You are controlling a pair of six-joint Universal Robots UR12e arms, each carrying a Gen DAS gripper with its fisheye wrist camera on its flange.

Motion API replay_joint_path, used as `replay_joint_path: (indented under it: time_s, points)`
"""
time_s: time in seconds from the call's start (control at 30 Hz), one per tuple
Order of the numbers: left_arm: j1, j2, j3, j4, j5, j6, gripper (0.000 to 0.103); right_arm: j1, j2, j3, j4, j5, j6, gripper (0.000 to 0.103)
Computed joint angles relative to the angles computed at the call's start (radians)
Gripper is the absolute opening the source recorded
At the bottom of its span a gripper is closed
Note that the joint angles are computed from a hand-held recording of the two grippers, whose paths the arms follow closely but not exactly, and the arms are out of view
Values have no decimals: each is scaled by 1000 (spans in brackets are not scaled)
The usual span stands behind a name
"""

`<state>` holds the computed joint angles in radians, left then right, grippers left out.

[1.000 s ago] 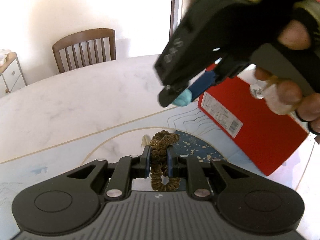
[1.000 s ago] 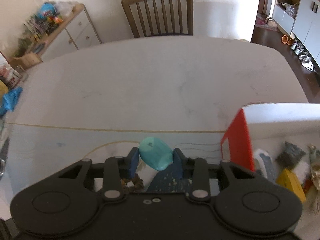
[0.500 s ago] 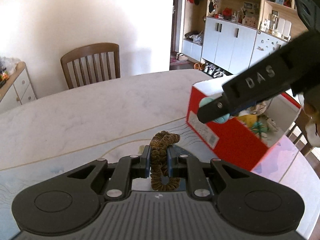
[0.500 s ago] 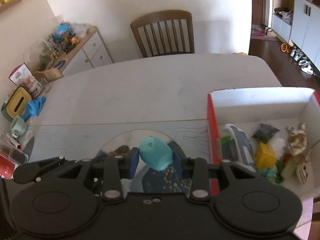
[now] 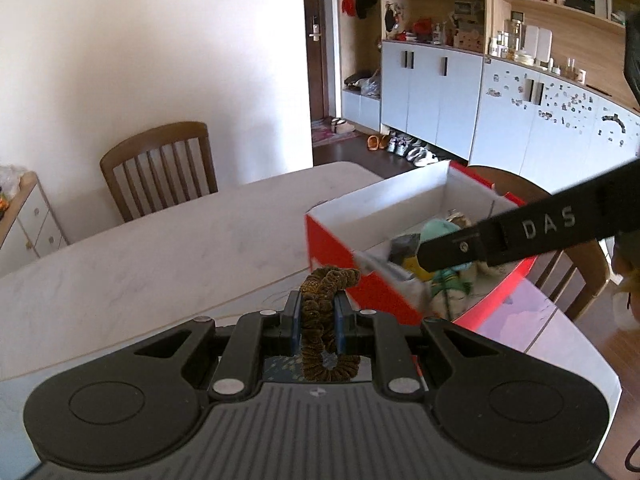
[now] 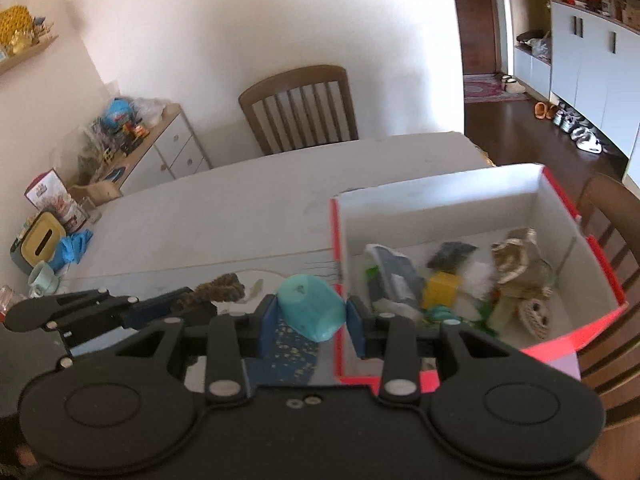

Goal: Organize objects
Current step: 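Carry the bracelet and teal object into the red box and release both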

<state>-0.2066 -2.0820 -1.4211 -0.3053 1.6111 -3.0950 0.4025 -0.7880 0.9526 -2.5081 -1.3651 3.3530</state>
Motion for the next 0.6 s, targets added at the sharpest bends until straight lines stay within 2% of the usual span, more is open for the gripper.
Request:
replay_joint_path:
  time_s: [0.3,0.6]
  points:
    - [-41,-51,92,-33,24,-7,16,-45,-40,83,-73,4,-22,35]
    - [-79,-119,205,-99,40,-23,16,-81,-55,127,-107,-47,-89,35]
